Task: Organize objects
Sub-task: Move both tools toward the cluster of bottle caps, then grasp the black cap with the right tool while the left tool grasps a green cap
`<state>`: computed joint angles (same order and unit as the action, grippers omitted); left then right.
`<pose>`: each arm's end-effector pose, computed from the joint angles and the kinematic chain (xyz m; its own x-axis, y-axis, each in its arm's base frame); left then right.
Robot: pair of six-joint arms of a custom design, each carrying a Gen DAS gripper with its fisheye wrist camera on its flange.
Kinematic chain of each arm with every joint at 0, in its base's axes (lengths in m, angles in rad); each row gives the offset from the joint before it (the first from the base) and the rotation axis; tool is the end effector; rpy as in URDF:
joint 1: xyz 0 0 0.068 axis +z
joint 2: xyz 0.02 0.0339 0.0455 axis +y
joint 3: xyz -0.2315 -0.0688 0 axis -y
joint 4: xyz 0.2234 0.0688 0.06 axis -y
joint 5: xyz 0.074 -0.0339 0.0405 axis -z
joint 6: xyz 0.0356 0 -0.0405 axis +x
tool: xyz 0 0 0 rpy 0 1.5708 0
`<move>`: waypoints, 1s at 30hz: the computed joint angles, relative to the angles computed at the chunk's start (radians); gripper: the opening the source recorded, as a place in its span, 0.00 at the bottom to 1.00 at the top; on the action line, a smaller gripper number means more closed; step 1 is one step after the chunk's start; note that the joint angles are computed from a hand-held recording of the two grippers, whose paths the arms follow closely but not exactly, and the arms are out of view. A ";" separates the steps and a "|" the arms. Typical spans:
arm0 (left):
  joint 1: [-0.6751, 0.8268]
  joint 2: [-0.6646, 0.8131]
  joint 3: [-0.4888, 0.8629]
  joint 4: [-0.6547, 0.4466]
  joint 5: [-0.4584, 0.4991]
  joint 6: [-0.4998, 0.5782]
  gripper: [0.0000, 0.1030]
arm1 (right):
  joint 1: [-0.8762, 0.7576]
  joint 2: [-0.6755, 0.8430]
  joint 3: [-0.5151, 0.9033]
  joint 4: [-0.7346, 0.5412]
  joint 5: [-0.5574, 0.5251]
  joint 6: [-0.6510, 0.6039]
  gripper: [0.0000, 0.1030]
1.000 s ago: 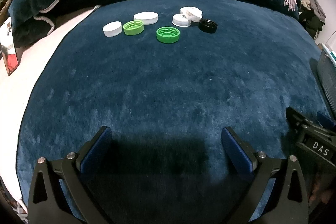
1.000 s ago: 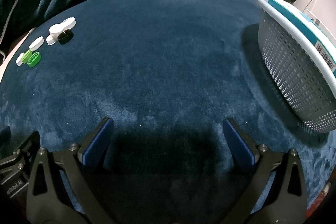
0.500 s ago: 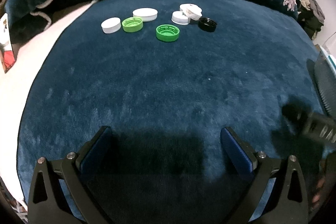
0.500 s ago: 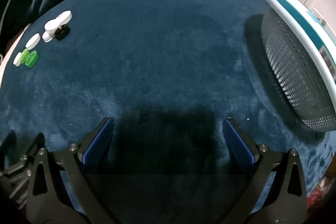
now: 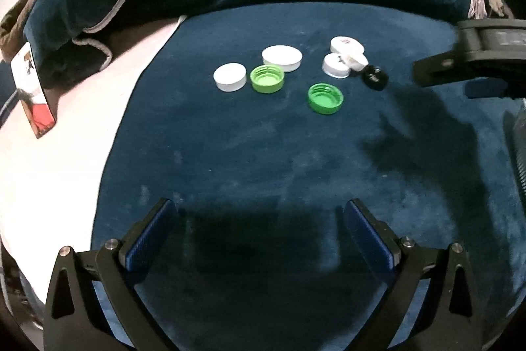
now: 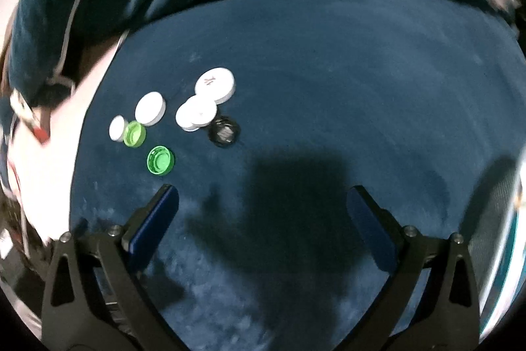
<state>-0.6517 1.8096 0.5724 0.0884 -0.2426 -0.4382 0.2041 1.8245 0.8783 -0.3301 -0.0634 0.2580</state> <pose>0.2032 -0.1443 0.0480 -0.8734 0.1483 -0.4639 0.1546 0.9877 0.0247 0.2827 0.0608 0.0866 -0.9623 0.0609 -0.2652 0.0261 0.9908 0.1327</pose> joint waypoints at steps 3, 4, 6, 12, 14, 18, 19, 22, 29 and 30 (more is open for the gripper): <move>0.004 0.015 0.004 -0.004 -0.018 0.017 0.99 | 0.004 0.133 0.077 0.010 -0.062 -0.001 0.99; 0.009 0.025 0.008 -0.004 -0.018 0.028 0.99 | 0.001 0.155 0.095 0.012 -0.078 -0.005 0.99; 0.021 0.057 0.035 -0.010 -0.017 0.042 0.99 | 0.005 0.178 0.130 0.014 -0.076 -0.011 0.99; 0.095 0.058 0.013 0.035 0.054 0.045 0.99 | 0.005 0.245 0.194 0.029 -0.099 -0.021 0.82; 0.131 0.056 0.012 0.050 0.086 0.052 0.99 | 0.010 0.285 0.234 0.017 -0.112 -0.030 0.71; 0.177 0.050 0.004 0.092 0.160 0.043 0.99 | 0.033 0.326 0.279 0.012 -0.082 -0.031 0.29; 0.181 0.050 0.006 0.105 0.172 0.036 0.99 | 0.023 0.314 0.272 0.011 -0.103 -0.026 0.29; 0.175 0.076 0.047 0.123 0.201 0.030 0.98 | -0.008 0.242 0.225 -0.005 -0.133 -0.028 0.29; 0.121 0.211 0.269 0.048 0.195 0.034 0.84 | -0.083 0.115 0.142 -0.033 -0.190 0.011 0.30; 0.115 0.232 0.298 0.036 0.204 0.028 0.84 | -0.088 0.117 0.145 -0.035 -0.204 0.015 0.30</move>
<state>-0.5365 2.0414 0.8701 0.1246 -0.0387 -0.4100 0.1165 1.9415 1.0233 -0.3649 -0.2672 0.2731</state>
